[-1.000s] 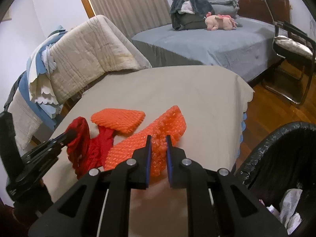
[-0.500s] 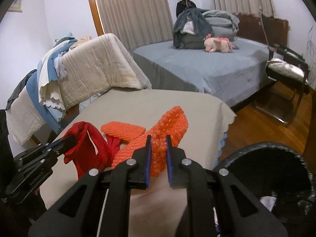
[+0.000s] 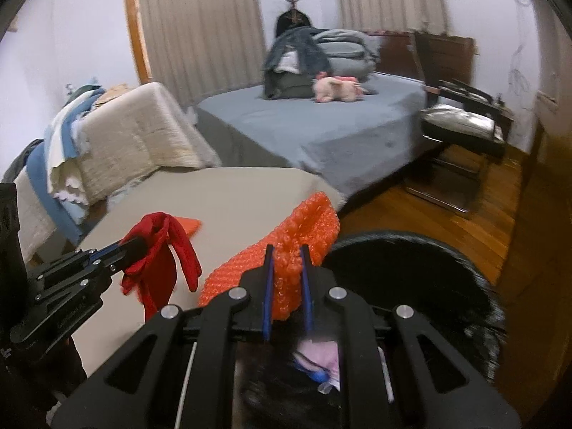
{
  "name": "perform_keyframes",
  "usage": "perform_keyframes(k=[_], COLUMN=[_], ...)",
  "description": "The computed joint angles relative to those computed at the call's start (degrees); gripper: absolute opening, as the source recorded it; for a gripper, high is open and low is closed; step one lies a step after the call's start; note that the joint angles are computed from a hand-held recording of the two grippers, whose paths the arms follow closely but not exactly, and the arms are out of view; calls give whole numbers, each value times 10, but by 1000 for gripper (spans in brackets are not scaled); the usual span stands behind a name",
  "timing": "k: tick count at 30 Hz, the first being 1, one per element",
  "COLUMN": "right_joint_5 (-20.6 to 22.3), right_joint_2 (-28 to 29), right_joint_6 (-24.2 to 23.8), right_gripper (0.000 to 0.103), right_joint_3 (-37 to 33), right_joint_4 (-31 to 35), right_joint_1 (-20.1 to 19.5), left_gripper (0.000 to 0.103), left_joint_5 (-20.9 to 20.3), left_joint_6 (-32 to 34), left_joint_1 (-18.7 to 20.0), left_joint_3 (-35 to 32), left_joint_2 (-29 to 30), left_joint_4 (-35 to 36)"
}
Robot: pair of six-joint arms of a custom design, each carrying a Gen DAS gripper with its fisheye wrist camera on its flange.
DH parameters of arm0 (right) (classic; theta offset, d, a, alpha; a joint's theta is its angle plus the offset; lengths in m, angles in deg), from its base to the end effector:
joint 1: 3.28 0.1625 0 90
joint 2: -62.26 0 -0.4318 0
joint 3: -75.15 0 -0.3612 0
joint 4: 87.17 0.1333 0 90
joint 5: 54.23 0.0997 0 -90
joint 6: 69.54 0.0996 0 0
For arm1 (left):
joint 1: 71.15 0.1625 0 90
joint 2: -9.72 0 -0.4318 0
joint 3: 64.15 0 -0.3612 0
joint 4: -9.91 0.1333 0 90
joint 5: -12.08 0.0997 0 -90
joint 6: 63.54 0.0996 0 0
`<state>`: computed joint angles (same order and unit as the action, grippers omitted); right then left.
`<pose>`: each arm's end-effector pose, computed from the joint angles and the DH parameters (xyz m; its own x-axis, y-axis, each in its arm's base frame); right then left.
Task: Collect trash
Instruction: 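Carry red glove and orange sleeve over the bin and open both tools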
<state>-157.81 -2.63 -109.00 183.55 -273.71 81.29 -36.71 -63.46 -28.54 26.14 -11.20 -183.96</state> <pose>0.0543 -0.5903 0.3262 -0.7696 -0.1653 0.6168 -0.5598 0.6394 -0.5271 -0.3475 -0.5900 -0.0266 -0.7831 0.3018 -0.5437 0.6076 0.5575 -0.5656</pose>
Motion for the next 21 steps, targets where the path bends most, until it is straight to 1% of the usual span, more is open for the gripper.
perform_keyframes(k=[9,13,16,17,19,20,21], right_joint_5=[-36,-47,-59,-63,-65,-66,-67], right_joint_2=[-44,-42,-37,-36,-35,-36,-35], right_joint_6=[-4,-2,-6,-9,-9,-8,-6], right_gripper=[12,13,18,20,33,37,45], right_joint_3=[29,29,30,29,29,30,31], right_joint_4=[-45,-61,-77,-78,-82,-84,-88], right_joint_1=[-54,-73,-85,-89,-96,-99,-101], left_gripper=[6,6,7,11,29,45,50], left_joint_5=[-76,-104,-127,-134,-149,-148,-146], left_joint_6=[19,25,31,27,16,12,8], left_joint_1=[-7,-8,-5,-3,2,3,5], left_joint_3=[-92,-136,-170,-181,-193,-195,-192], left_joint_2=[65,93,112,118,125,126,126], left_joint_4=[68,98,127,144,165,168,167])
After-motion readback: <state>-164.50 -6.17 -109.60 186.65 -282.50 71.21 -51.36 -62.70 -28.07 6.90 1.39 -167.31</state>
